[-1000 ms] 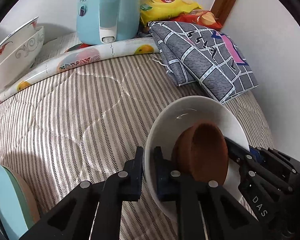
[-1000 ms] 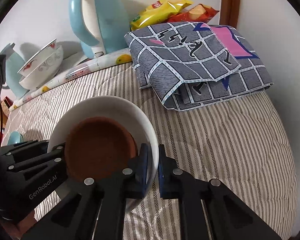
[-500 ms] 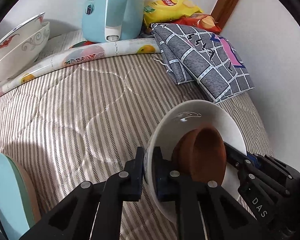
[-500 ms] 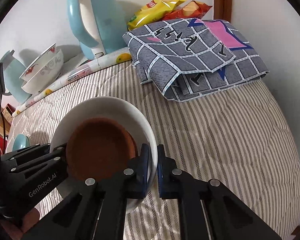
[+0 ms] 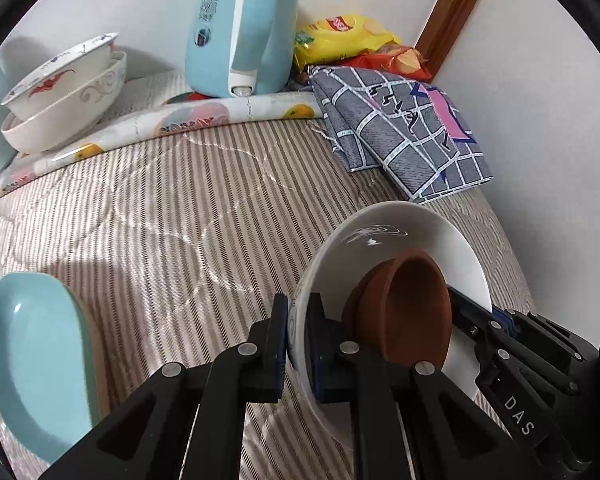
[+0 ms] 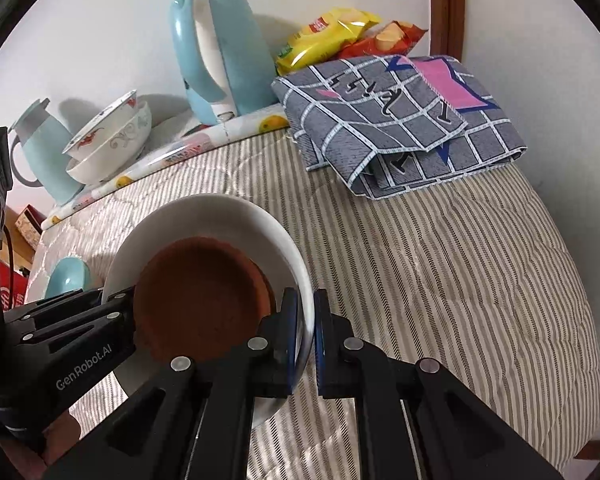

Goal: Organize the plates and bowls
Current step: 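Carry the white bowl with both grippers over the light-blue plate stack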

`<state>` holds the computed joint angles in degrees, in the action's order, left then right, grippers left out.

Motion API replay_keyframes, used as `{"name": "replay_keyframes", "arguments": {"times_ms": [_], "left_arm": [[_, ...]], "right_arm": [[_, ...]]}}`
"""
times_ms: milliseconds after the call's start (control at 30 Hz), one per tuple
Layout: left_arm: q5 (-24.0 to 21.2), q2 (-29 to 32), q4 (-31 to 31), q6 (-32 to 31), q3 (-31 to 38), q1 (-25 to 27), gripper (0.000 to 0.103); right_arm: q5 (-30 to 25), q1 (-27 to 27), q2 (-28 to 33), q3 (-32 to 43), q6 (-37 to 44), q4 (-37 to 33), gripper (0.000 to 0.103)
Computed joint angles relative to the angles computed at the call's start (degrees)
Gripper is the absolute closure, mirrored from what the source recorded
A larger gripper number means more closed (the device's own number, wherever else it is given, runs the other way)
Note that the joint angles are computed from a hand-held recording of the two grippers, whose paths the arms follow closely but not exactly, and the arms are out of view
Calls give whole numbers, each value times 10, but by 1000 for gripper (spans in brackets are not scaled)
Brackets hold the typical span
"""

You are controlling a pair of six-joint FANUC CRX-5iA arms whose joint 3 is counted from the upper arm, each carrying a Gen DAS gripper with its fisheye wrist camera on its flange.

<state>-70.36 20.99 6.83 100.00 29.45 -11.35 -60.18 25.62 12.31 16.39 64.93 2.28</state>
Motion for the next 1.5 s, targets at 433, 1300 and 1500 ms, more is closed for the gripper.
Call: {"name": "replay_keyframes", "arguments": {"times_ms": [433,1300,1500], "left_arm": [[-1,-42,-10,2,-23,3,93],[14,-98,-8,-12,-71,23,93],[13,-107,-7,-15,-81,31,93]], "right_arm": [[9,23,-37,-24,-25,22,96],[19,63,-65,-46,-65,64,96],[19,71,-62,-43,-70,66,96]]}}
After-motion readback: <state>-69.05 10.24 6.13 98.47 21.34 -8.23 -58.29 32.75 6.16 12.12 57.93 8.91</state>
